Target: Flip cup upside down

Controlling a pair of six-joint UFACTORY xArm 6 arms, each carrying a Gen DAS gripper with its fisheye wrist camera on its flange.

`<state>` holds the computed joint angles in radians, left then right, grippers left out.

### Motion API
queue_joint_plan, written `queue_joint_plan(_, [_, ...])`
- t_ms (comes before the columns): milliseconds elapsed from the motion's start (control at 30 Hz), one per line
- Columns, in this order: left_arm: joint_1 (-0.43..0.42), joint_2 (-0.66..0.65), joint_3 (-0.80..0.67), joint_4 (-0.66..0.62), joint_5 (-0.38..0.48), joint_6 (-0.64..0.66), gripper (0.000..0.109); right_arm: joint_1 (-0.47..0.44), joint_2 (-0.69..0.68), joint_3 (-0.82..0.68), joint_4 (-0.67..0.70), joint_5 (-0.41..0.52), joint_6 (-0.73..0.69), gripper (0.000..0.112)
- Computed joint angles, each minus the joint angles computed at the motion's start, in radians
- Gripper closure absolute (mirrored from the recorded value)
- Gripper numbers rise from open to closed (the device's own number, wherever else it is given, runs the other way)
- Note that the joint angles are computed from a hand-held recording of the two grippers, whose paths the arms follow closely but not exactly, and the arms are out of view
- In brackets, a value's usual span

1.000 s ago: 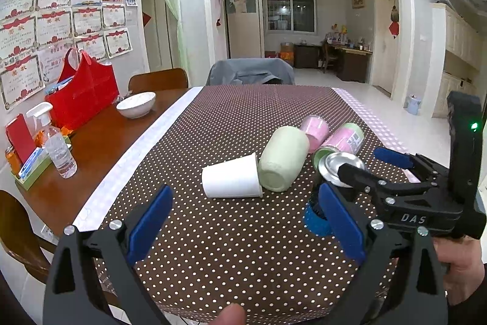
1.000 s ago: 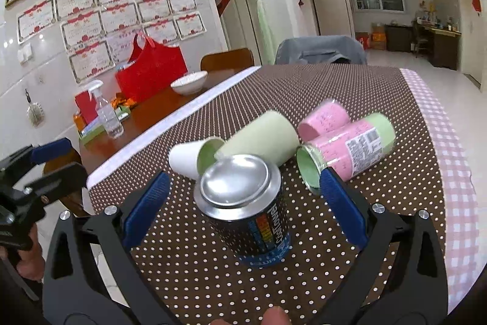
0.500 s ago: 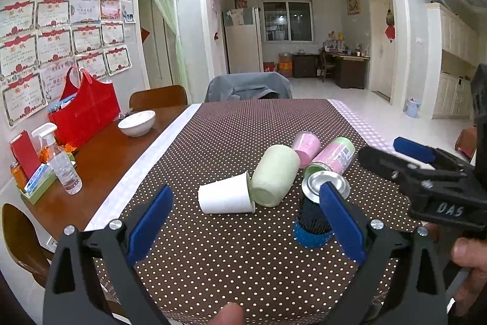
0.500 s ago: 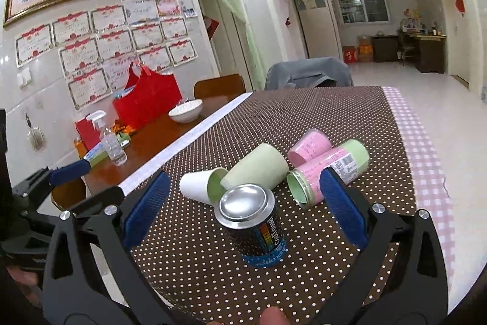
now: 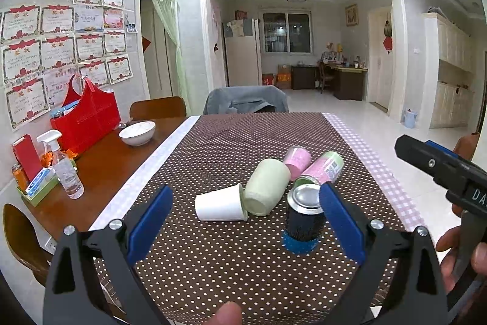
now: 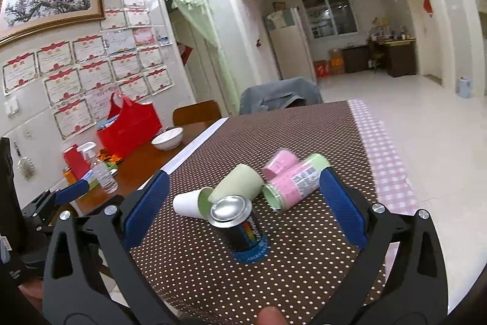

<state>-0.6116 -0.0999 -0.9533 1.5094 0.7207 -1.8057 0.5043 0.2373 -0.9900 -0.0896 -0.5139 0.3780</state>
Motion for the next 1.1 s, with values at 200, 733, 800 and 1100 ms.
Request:
queue_joint_plan(200, [-0.035,-0.008,-0.001,0.005,0.032,0.009,0.014,0.063,-0.048,0.053,0.241,-0.022,-0.193,0.015])
queue_joint_plan(733, [-0.071,-0.044,0.014,-0.003,0.114,-0.009,0.013,0.181,-0.053,0.036,0.604,-0.056,-0.527,0.015])
queue_joint_plan(800, [-0.074,-0.044,0.014,-0.003,0.123,-0.01,0.014,0.182,-0.054,0.037,0.605,-0.057,-0.527,0.015])
queue_joint_plan(1100, [-0.073,-0.038,0.009,-0.007,0.12,-0.008,0.014,0.199,-0.049,0.019,0.675,-0.056,-0.589,0.015])
